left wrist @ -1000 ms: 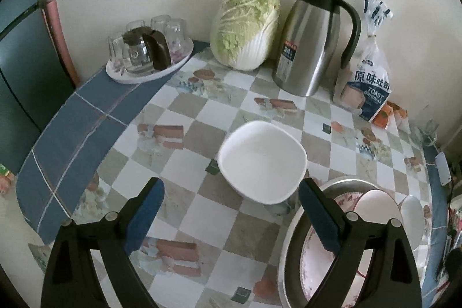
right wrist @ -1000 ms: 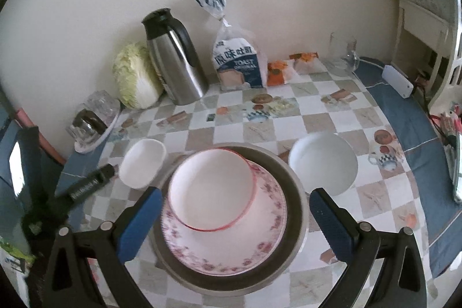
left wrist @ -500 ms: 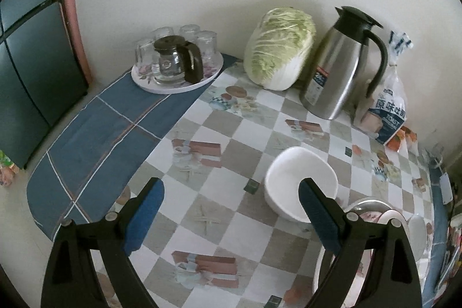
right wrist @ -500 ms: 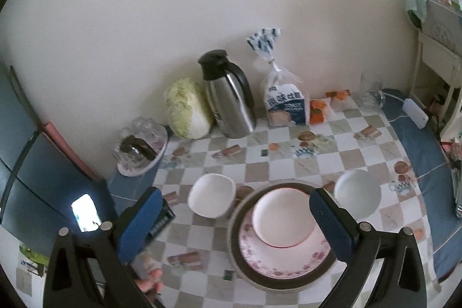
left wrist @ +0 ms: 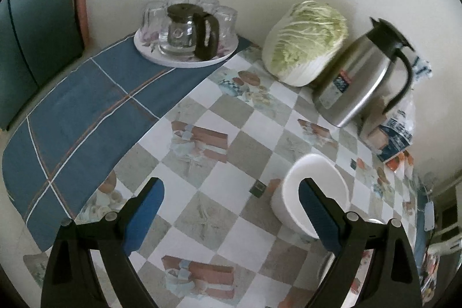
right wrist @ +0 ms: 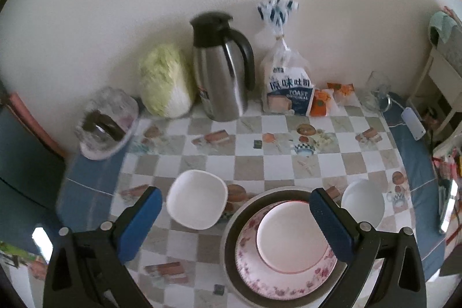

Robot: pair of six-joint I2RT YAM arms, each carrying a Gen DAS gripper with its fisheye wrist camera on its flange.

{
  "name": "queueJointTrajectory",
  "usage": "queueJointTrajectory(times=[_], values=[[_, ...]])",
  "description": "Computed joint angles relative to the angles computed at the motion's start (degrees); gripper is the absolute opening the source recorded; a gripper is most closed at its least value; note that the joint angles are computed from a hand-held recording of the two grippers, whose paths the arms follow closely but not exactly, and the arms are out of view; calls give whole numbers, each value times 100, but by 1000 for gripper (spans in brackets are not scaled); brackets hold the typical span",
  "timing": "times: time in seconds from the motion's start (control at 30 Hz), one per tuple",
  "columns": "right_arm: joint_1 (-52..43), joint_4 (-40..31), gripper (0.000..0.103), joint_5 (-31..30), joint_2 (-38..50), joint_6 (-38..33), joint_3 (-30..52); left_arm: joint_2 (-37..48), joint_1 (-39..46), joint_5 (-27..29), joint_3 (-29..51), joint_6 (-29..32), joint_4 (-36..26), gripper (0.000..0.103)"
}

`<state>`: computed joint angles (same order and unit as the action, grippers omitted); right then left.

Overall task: Organize plates and bowls
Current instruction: 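Move both grippers toward the white square strawberry-print bowl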

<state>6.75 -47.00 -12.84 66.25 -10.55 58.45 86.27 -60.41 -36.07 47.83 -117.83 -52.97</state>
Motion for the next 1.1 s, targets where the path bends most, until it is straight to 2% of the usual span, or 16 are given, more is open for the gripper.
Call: queueJointTrajectory(times=[0.2,0.47,0.73,0.83,0.9,0.93,1.0,1.1], values=[[269,884,103,212,895,447,-290,-204,390,116,-574,279,803,95],[618,1541,103,430,1841,453,-588,-305,898,413,-1142,846,2152,95],[975,2275,102,902,2285,175,-828,-79,1206,634,-1254,1188,2774,95],[1054,2431,95,1032,2486,134,-827,117,1320,754,-1227,1357,2994,95],[1078,2508,85,1055,2617,108,-823,234,1411,858,-1256,1483,3236,95],[1091,2553,84,1058,2698,84,-820,287,1455,912,-1280,1557,3372,94],[1128,2672,71,1136,2817,67,-832,356,1535,1010,-1340,1687,3642,94],[1159,2777,59,1146,2981,41,-807,484,1615,1090,-1295,1932,3853,93]])
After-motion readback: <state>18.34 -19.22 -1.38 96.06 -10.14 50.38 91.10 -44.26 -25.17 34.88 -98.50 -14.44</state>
